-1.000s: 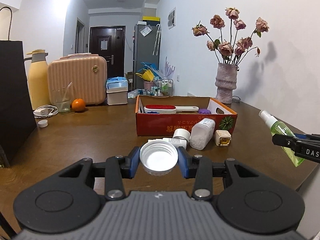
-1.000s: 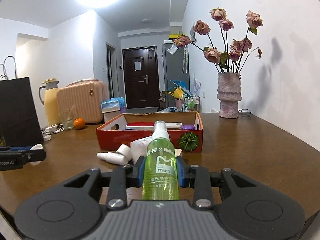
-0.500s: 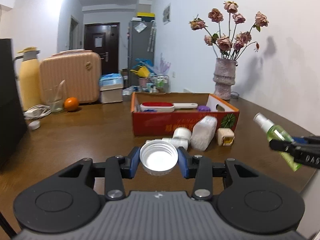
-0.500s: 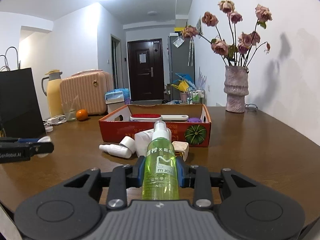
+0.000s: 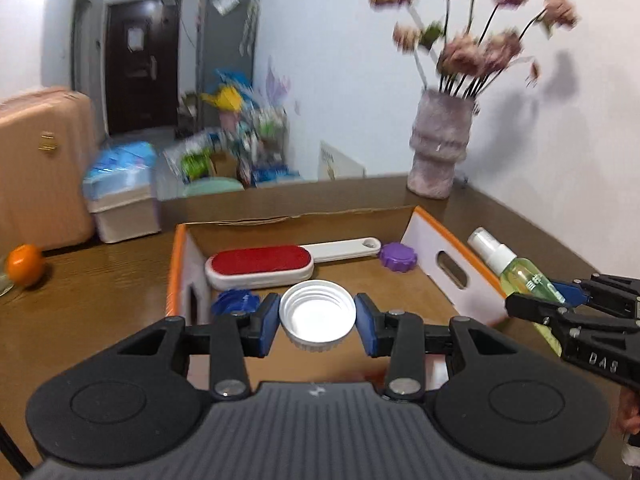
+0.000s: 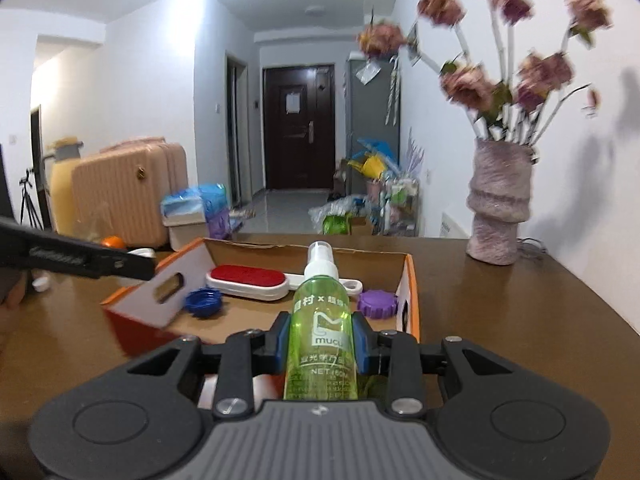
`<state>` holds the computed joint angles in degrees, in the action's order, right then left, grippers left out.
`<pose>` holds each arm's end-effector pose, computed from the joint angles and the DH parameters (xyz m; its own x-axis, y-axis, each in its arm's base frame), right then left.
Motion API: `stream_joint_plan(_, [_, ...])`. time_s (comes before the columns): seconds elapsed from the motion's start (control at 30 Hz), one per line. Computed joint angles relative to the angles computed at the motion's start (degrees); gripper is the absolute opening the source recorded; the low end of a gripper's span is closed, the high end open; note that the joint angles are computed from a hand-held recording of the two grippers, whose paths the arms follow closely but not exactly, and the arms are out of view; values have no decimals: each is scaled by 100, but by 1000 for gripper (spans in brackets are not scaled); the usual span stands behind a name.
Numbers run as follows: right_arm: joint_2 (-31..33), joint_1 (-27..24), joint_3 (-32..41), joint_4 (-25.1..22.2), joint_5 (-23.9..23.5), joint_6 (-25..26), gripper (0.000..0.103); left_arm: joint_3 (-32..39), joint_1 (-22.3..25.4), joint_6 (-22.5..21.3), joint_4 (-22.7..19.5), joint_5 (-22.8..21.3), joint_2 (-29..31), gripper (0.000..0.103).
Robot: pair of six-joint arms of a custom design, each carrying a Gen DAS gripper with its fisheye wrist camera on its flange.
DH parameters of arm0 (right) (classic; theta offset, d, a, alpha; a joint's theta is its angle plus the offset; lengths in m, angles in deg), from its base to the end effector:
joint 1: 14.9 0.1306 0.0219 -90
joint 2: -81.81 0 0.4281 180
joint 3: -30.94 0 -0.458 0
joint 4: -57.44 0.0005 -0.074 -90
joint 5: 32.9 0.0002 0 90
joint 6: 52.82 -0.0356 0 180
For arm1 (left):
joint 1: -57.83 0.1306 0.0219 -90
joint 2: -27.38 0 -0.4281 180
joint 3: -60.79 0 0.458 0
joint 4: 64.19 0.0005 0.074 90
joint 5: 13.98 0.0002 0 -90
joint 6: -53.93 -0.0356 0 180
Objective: Organize rigid objects
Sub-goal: 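Lift the white cap with the left tool while the right tool lifts the green bottle toward the box, then lower both objects into the box and open both tools, then withdraw both tools from the box back over the table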
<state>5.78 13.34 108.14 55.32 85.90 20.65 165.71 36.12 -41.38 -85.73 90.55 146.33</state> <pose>0.5600 0.2807 0.2888 -0.4203 0.0573 -0.9056 0.0798 0.9965 0.0260 0.7041 -0.2905 0.3309 -0.4874 0.2905 -0.8234 0.5953 0.8004 -0.0700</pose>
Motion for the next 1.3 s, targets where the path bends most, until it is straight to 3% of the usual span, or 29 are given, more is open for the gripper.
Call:
stream_joint_plan(0.1, [469, -338, 636, -522, -364, 172, 31, 1035, -79, -226, -637, -193, 718, 41])
stream_joint_plan(0.2, [945, -529, 1263, -1197, -409, 411, 31, 2111, -156, -567, -1425, -218, 1450, 42])
stream_joint_plan(0.27, [1209, -589, 1564, -1480, -365, 553, 31, 2535, -207, -705, -1698, -434, 1760, 42])
stream_joint_plan(0.37, [1550, -629, 1939, -1886, -222, 845, 31, 2844, -257, -1007, -1743, -617, 2017, 44])
stream_joint_plan(0.5, [1807, -623, 2242, -2205, -25, 1244, 27, 3490, -238, -1001, -2240, -476, 2390, 59])
stream_joint_plan(0.8, [1538, -683, 2177, -2074, -201, 1233, 29, 3092, -132, -899, -2063, -549, 2045, 72])
stream_joint_plan(0.93, [1206, -685, 2007, -1965, -154, 1100, 32, 2603, -15, -833, -1817, -592, 1620, 76])
stream_joint_plan(1.03, [921, -608, 1825, -1892, -93, 1081, 36, 1880, 106, -700, -1338, -553, 1105, 81])
stream_joint_plan(1.13, [679, -477, 1588, -1740, -33, 1056, 46, 918, 240, -579, -566, -394, 510, 83])
stream_joint_plan(1.3, [351, -220, 974, -871, -228, 1028, 57, -909, 350, -378, 1518, -615, -525, 98])
